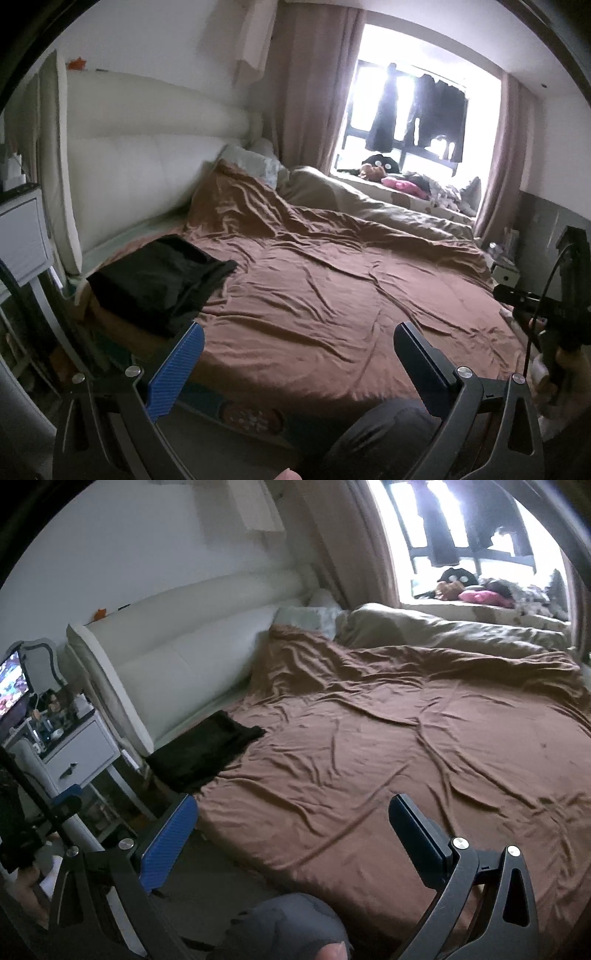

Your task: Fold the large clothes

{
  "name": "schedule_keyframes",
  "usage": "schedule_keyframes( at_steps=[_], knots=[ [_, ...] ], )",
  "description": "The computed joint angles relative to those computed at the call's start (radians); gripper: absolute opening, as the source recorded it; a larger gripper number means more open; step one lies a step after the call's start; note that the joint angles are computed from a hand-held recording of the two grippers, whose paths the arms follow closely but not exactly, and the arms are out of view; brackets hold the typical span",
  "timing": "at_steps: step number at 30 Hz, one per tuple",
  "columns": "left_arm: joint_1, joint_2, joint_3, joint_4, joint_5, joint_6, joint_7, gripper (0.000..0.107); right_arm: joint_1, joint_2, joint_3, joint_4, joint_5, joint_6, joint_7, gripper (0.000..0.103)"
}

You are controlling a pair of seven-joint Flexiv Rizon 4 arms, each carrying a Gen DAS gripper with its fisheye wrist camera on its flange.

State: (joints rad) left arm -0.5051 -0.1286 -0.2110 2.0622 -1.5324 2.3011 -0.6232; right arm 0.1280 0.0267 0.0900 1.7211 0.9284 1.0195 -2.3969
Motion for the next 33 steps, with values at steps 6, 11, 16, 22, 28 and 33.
schedule_keyframes(
  at_steps=[6,11,16,22,28,33],
  knots=[
    [-0.037,0.004,-0.007,0.068,0.053,0.030,-0.091,0.103,0.012,0.081,-0.008,0.124,0.067,0.062,-0.068,0.103],
    [-0.060,-0.006,-0.011,0.098,0.067,0.052,-0.115,0.103,0.047,0.123,-0.029,0.200,0.119,0.123,-0.138,0.103],
    [-0.074,-0.015,-0.005,0.132,0.120,0.080,-0.177,0.103,0.079,0.136,-0.049,0.240,0.146,0.157,-0.175,0.103],
    [-0.088,-0.022,-0.007,0.140,0.121,0.111,-0.193,0.103,0.098,0.134,-0.053,0.255,0.169,0.209,-0.211,0.103],
    [-0.095,-0.022,-0.009,0.142,0.123,0.121,-0.200,0.103,0.109,0.148,-0.064,0.265,0.189,0.210,-0.243,0.103],
    [-0.095,-0.006,-0.003,0.164,0.147,0.117,-0.227,0.103,0.106,0.159,-0.084,0.271,0.226,0.188,-0.275,0.103]
  ],
)
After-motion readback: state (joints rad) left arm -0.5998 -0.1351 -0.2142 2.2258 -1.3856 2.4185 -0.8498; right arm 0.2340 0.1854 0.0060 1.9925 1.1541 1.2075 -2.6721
